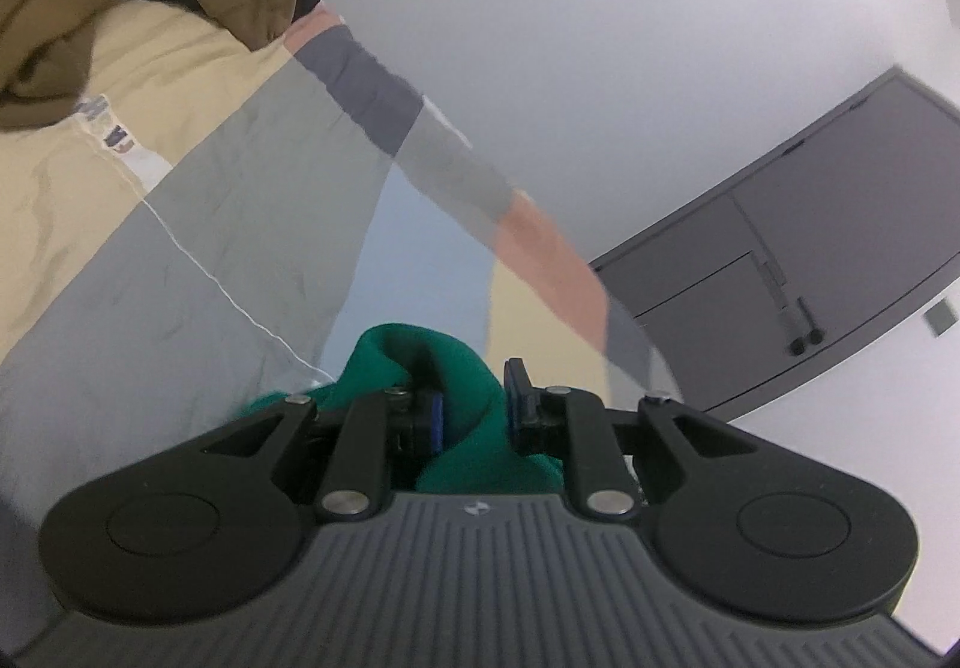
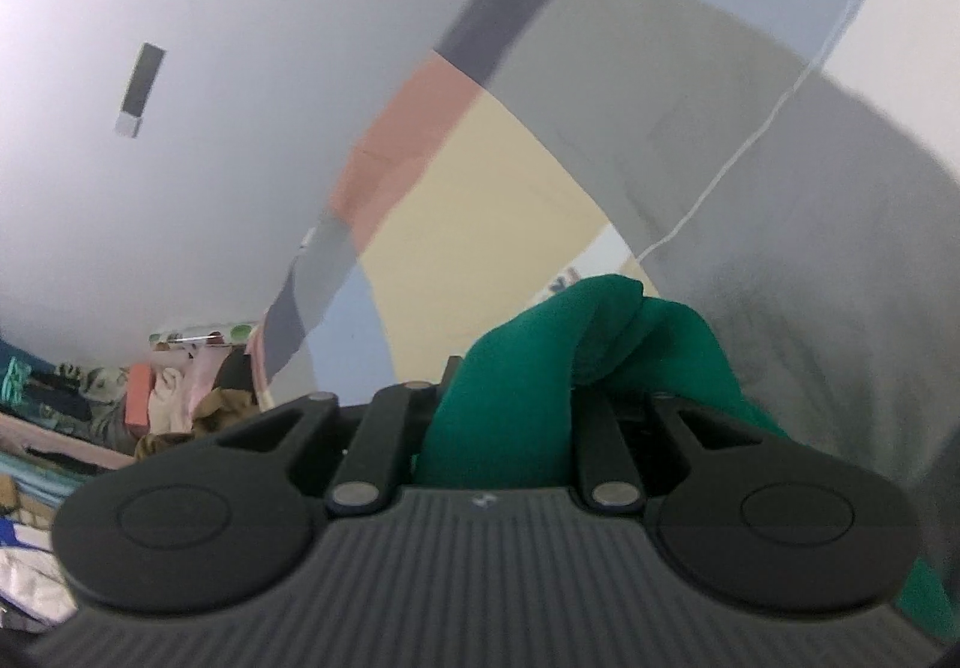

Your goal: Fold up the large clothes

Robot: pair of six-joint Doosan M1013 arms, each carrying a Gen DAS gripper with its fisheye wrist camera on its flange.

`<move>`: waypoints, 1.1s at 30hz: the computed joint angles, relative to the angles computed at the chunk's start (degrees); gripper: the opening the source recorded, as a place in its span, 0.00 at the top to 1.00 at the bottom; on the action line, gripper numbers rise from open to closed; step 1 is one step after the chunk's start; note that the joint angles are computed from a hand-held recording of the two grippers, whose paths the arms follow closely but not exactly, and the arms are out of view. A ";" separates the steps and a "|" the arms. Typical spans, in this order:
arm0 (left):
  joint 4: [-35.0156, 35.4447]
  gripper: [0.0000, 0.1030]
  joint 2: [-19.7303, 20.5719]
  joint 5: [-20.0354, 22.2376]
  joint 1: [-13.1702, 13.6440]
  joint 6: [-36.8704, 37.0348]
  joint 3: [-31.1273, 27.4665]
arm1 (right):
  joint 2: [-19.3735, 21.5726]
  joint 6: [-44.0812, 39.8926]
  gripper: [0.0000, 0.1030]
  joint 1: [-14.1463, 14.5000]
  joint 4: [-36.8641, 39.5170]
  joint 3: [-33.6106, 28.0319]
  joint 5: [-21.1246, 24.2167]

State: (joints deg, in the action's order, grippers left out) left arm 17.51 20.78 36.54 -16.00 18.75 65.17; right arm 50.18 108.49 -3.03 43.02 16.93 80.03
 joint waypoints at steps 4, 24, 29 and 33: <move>-1.82 0.79 1.71 -0.84 1.34 3.05 0.55 | 1.86 -1.07 0.81 0.02 2.39 -0.27 -0.52; 8.95 0.18 -4.79 -11.03 0.16 -12.28 10.63 | -2.01 -12.30 0.42 -0.29 8.79 6.56 -3.34; 13.47 0.18 -8.15 -5.15 -2.44 -9.33 11.67 | -9.18 -23.20 0.18 -1.37 8.97 16.96 -6.65; 14.84 0.17 -10.13 -5.68 -3.96 -5.97 13.77 | -13.12 -32.68 0.18 -2.62 11.53 21.84 -8.57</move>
State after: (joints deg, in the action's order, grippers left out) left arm 32.36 10.66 30.86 -19.96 12.77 78.95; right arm 37.06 75.81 -5.65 54.54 38.77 71.45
